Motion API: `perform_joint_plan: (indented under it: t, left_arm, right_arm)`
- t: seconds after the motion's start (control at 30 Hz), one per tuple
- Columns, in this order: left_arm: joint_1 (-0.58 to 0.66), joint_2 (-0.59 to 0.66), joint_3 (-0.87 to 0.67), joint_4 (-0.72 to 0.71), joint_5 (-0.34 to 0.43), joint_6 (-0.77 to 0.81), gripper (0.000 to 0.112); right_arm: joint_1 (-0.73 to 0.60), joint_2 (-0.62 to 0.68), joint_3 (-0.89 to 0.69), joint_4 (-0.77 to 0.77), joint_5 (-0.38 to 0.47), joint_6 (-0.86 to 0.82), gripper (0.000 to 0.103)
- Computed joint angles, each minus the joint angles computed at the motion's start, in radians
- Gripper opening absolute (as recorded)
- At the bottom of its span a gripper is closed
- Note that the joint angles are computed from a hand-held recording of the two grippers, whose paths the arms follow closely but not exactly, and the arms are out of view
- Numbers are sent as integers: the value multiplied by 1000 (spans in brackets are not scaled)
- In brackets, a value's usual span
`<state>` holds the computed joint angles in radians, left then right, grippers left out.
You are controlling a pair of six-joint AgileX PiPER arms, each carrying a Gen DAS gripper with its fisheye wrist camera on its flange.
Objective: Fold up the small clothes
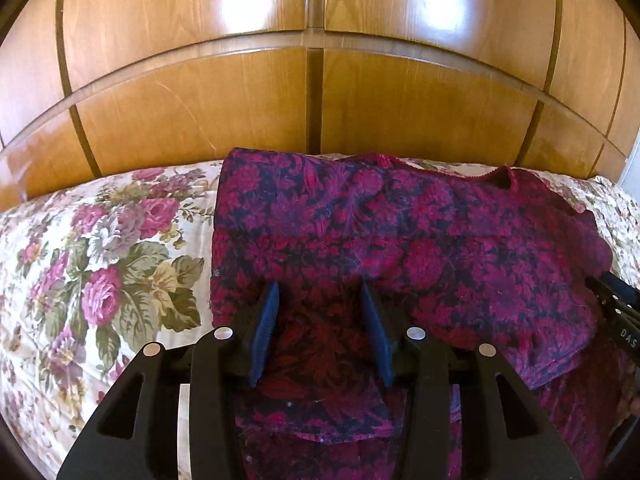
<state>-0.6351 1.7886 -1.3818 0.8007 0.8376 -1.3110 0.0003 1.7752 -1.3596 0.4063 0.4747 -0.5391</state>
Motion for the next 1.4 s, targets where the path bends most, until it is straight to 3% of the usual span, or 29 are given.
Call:
perform_joint_plan:
  t: [0.3,0.37,0.53,0.9,1.0,1.1,1.27,1.4]
  left_arm:
    - [-52,-67,65,64,32,-108,42]
    - [-64,-85,77,63,34,-119,47]
    - [-119,-142,126,82,71,-169,48]
    - [-252,-280,285,84,162,-304,48]
    - [-305,-314,327,84,206,-343,48]
    - [-348,-347,360,81,248,-372,48]
    - [-416,-387,407,73,302,-428,48]
    - [-468,-410,443,58,329,-479,48]
  right_arm:
    - [2,0,2,-3,-6,7,54]
    - [2,0,2,-4,-7,9,55]
    - [3,-1,3,-14,-11,18,55]
    - [31,-6,1,-147,-26,129,58]
    - [43,-8,-14,-220,-13,190,63]
    - [35,-31,-19,-241,9,233,84]
    - [-27,-88,19,-70,84,98,87]
    - [-66,-131,76,-39,138,44,89]
